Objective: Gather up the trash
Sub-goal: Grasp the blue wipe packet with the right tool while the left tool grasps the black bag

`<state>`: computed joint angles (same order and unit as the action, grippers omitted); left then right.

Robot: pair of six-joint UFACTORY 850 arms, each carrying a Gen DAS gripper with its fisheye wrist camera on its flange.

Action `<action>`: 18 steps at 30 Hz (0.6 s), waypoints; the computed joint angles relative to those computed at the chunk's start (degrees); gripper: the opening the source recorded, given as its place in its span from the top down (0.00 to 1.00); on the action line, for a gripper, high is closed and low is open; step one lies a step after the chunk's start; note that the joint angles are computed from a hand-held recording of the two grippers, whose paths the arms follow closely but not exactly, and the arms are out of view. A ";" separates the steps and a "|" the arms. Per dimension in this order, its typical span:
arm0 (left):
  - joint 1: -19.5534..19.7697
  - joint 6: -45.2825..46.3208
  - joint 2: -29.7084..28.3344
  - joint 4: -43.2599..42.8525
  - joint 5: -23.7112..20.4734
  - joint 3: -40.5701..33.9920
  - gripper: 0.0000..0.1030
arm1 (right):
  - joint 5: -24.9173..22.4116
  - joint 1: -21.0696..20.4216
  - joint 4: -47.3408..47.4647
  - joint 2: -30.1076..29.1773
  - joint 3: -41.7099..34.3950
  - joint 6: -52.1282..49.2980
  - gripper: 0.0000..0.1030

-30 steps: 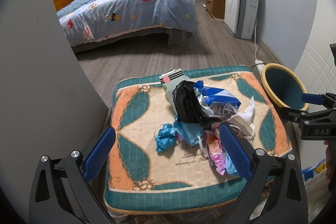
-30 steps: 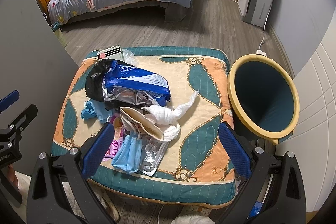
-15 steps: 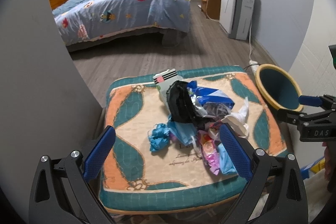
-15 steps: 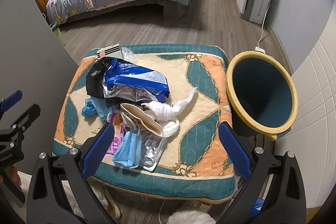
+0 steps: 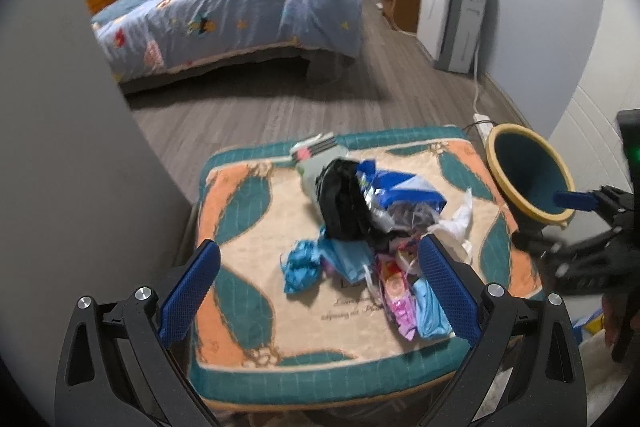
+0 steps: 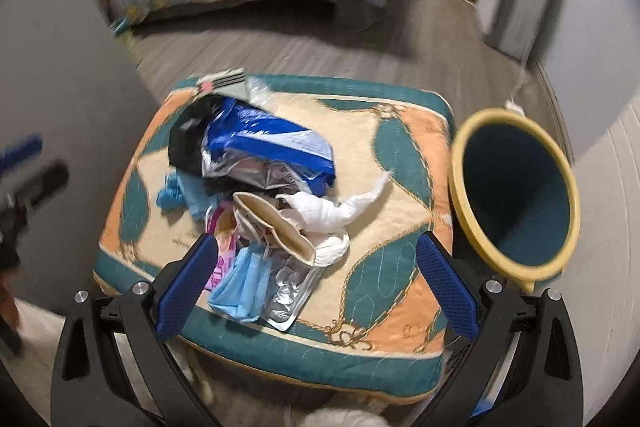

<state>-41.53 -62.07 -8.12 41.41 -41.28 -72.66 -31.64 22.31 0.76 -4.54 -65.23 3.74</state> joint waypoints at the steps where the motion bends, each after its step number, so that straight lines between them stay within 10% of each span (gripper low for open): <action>1: 0.35 1.14 -0.24 -0.56 0.38 -0.55 0.05 | -0.09 0.24 0.74 -0.33 -0.25 -1.90 0.06; 18: 8.77 11.96 -9.31 -5.39 5.68 -5.18 0.05 | 1.70 -0.86 6.30 -14.57 -10.42 -13.91 0.06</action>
